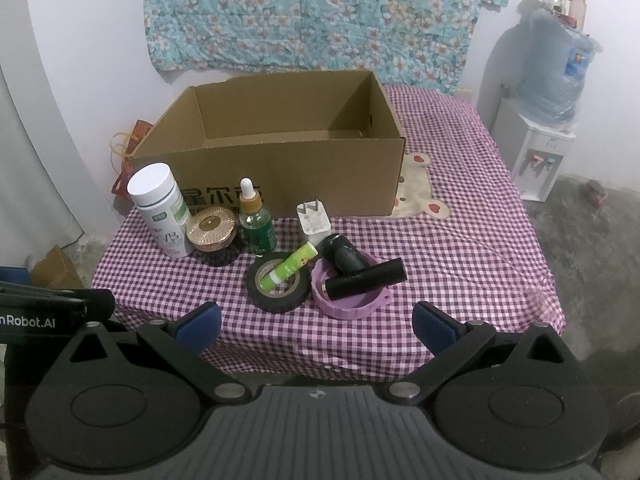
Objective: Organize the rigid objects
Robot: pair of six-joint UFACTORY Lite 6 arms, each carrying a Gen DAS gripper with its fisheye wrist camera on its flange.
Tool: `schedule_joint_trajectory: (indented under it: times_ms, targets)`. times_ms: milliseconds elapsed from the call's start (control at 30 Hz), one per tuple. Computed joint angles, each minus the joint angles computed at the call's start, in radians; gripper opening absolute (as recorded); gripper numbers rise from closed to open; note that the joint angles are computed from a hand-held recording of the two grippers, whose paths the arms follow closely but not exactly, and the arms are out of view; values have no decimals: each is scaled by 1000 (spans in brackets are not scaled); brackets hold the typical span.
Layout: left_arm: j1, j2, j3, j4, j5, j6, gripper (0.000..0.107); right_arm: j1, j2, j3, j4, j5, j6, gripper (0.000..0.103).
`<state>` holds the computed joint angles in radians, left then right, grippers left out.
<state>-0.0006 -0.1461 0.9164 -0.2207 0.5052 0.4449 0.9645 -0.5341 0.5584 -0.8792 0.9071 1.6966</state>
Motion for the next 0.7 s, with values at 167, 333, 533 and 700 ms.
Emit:
schedule_joint_trajectory:
  times_ms: [167,333,533,700]
  targets:
    - [-9,-3,-2,20,-2,-22,103,2,-2,5,2,6,-4,103]
    - [-15,-7,-6,35,-5,-40,103,4,-2,6,4,8,-2,103]
    - [-19,-8,-8,41,-7,-47,103,6,-5,3,4,9,-1,103]
    - [-17,-7,-8,40,-8,-45,103,6,-6,3,4,9,-1,103]
